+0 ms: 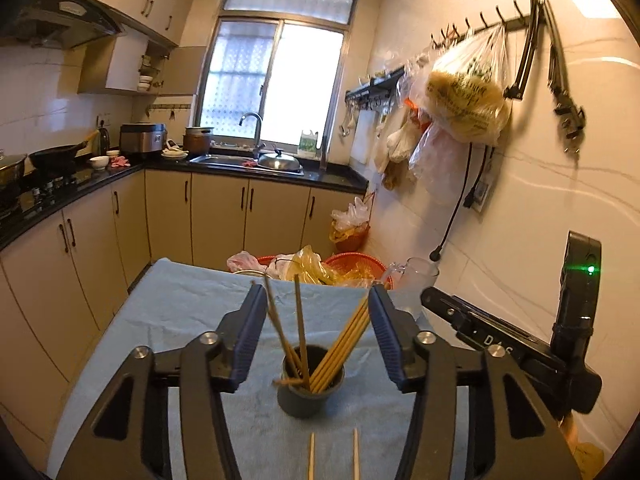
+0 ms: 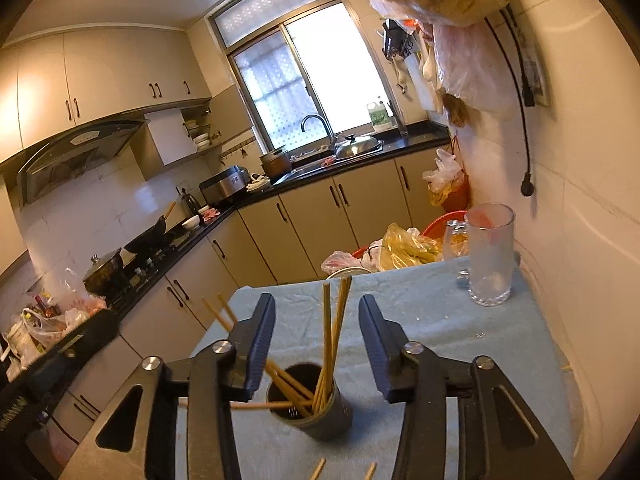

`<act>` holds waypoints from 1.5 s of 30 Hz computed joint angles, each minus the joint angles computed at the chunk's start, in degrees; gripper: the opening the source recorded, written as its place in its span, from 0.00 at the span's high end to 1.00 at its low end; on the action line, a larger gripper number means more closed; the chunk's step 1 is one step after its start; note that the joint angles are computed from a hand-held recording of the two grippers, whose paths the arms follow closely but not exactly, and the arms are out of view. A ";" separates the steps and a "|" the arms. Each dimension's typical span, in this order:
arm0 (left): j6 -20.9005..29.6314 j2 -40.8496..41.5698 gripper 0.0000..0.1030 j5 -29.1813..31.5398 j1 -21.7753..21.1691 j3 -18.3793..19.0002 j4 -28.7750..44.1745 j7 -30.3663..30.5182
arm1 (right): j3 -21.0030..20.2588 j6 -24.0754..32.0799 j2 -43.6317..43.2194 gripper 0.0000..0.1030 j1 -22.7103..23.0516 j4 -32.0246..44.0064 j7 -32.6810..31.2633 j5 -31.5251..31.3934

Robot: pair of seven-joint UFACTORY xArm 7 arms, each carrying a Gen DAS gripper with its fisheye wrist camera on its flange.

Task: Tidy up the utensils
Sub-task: 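Move both open grippers over the last two chopsticks on the towel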

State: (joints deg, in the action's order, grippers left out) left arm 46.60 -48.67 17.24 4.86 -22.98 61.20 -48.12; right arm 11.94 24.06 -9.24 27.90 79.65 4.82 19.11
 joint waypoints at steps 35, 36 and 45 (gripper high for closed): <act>14.83 -11.92 0.52 -18.22 -22.55 -1.05 -28.06 -2.77 | 0.52 15.50 -21.42 0.50 6.16 -34.37 -2.40 3.28; 13.71 -10.92 0.52 -18.27 -23.29 -0.38 -28.27 -2.44 | 1.09 15.32 -20.13 0.50 5.97 -33.33 -2.08 2.35; 13.94 -8.27 0.93 -15.87 -24.94 0.59 -27.89 -3.94 | 5.19 14.06 -14.19 0.62 4.16 -29.76 2.99 -7.16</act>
